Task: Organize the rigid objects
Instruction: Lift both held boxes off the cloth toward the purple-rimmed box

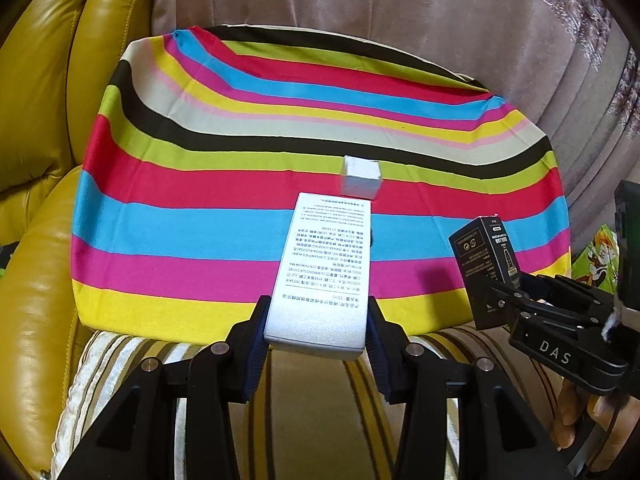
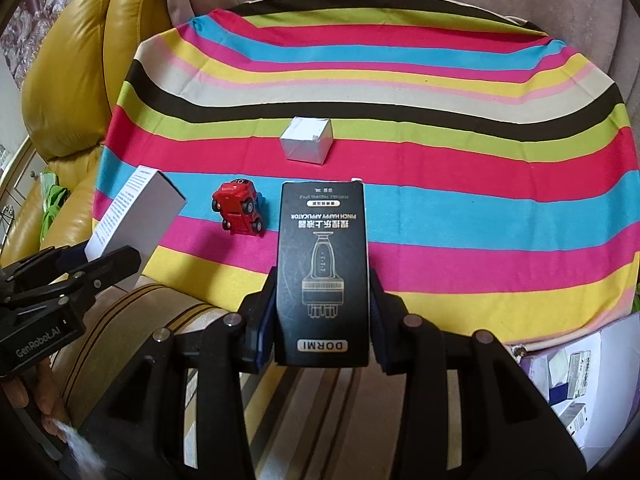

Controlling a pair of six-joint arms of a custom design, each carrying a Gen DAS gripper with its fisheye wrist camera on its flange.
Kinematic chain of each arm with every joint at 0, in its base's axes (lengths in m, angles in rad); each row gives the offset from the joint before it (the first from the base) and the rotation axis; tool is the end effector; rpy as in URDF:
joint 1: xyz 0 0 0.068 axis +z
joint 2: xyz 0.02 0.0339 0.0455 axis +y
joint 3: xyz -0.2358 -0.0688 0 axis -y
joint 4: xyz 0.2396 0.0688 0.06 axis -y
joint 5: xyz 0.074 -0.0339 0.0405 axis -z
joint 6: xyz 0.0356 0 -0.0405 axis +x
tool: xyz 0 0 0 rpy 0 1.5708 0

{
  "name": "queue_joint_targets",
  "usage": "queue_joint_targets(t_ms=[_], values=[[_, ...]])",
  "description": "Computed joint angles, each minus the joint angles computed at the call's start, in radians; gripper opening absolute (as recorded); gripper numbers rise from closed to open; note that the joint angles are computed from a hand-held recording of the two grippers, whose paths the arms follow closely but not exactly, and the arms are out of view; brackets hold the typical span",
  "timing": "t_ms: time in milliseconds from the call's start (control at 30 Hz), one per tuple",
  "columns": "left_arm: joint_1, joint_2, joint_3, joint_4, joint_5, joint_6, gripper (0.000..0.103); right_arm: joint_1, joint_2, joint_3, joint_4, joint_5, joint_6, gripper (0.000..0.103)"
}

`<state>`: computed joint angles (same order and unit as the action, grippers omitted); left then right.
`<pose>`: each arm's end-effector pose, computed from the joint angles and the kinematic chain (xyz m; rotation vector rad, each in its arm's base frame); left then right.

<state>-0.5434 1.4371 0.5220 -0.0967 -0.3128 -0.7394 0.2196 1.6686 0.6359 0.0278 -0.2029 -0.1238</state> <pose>0.2106 -0.1144 0.1024 -0.3587 2.4873 -0.1139 0.2675 0.0671 0.0813 -0.5142 2.5200 0.2972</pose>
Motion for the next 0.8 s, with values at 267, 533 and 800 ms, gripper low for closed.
queue_joint_targets(t_ms=[267, 533, 800], values=[[-0.082, 0.044, 0.058, -0.025, -0.031, -0.023, 0.045, -0.072, -0.082, -0.057, -0.014, -0.036, -0.028, 0.043], [-0.163, 0.12, 0.147, -0.051, -0.046, -0.029, 0.045, -0.165, -0.15, -0.096, -0.044, -0.089, -0.062, 0.043], [-0.239, 0.209, 0.255, -0.082, -0.052, -0.02, 0.045, -0.29, -0.199, -0.127, -0.084, -0.142, -0.121, 0.043]])
